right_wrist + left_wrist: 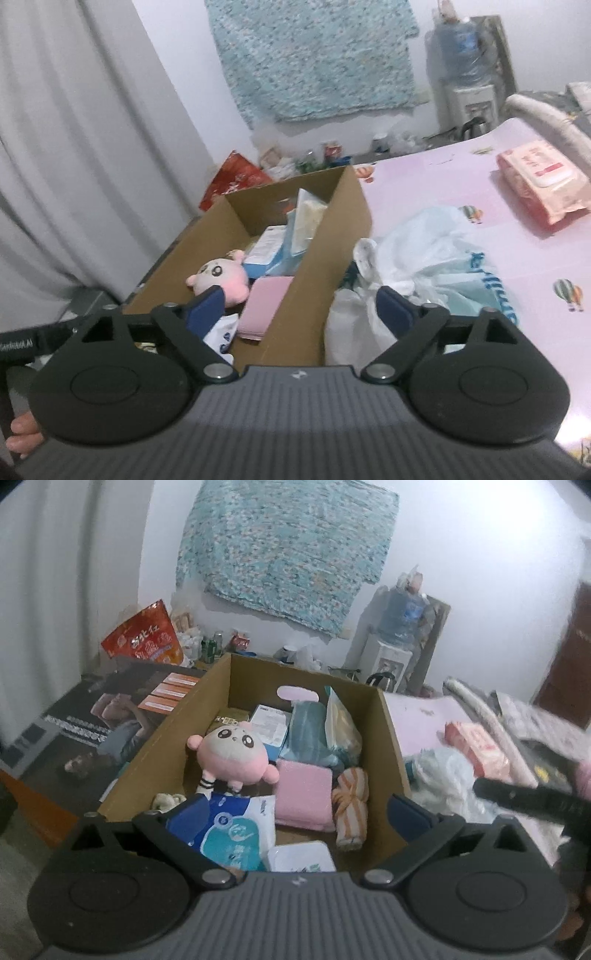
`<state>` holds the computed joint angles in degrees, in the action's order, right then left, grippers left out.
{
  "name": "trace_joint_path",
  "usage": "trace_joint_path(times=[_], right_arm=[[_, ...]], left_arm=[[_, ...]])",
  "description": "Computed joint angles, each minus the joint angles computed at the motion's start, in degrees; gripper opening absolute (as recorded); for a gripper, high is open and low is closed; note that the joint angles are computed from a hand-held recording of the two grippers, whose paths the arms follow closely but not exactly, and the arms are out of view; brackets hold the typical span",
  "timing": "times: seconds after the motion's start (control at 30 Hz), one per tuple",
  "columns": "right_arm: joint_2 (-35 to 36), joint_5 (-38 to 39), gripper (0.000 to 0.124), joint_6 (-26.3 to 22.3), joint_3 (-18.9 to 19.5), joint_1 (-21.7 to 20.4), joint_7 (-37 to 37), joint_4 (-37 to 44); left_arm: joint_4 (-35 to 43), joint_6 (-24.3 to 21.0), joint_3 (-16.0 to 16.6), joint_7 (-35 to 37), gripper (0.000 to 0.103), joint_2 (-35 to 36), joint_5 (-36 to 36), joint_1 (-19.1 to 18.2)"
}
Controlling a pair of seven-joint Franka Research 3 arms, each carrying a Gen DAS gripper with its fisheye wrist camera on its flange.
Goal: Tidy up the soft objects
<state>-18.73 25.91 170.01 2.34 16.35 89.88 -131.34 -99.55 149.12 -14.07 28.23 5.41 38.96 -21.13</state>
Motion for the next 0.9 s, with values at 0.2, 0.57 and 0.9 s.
trace_joint_path(times=[0.2, 0.57, 0.9], right_arm=[[-2.94, -11.67, 0.102, -1.79, 8.38, -8.44, 11.6, -3.45], [-5.97, -46.49, 0.102, -11.6, 25.91, -27.35, 40.75, -1.58], [-10.06, -61.42, 0.102, -15.68, 26.78, -28.99, 54.53, -1.23]], left_arm=[[-3.5, 0.29, -0.18, -1.71, 0.103, -1.75, 5.67, -0.22], [-0.71, -7.97, -1.18, -0.22, 0.103, -0.17, 7.19, -2.37], [2.26, -10.6, -1.08, 4.86, 0.103, 1.44, 8.33, -3.65]])
